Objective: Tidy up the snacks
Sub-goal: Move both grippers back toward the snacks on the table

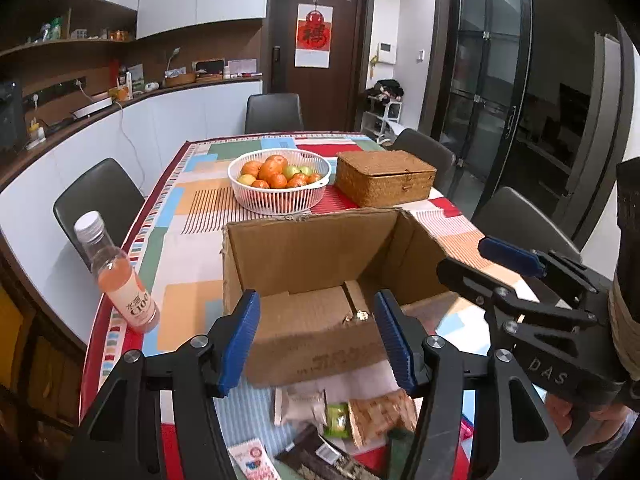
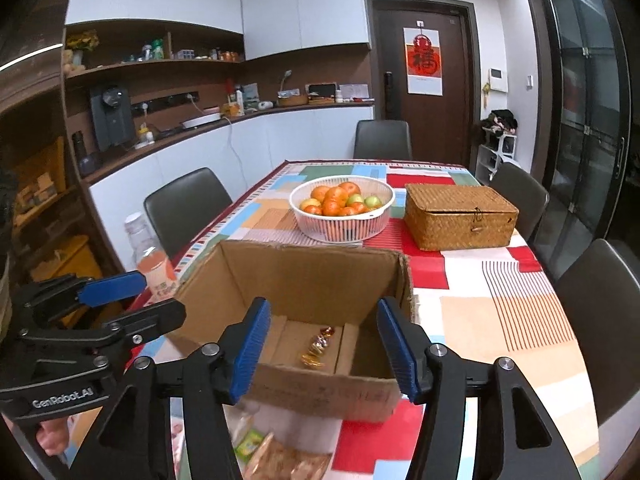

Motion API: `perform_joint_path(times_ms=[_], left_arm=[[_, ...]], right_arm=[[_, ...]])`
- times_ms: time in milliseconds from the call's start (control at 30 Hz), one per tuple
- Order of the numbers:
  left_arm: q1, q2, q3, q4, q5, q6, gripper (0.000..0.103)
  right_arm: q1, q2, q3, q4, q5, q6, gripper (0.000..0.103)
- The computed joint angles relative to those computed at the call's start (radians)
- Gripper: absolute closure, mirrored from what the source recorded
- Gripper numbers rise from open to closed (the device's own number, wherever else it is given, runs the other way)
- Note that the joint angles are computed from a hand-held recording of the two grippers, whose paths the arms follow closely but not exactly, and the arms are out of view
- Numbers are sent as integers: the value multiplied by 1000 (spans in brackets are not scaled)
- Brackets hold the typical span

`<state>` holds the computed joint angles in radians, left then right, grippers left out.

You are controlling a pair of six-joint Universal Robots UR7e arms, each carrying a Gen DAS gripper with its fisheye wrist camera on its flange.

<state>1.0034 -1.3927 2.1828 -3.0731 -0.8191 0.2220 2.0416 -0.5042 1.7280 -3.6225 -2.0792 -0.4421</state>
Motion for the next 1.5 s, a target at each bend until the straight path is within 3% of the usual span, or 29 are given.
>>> perform_joint_path(times_ms=[367,833,1167,1500], left_arm=[[-63,-207,191,12,102,-47,40],[-55,-400,344,208,181,-202,41],[47,-389,370,297,124,-265,41],[155,-308,354,290,67,-264,52]], right_arm=[[61,12,109,-37,27,25,42],[83,69,158,65,37,55,42],[58,108,167,151,6,75,42],[33,148,135,223,-38,93,42]])
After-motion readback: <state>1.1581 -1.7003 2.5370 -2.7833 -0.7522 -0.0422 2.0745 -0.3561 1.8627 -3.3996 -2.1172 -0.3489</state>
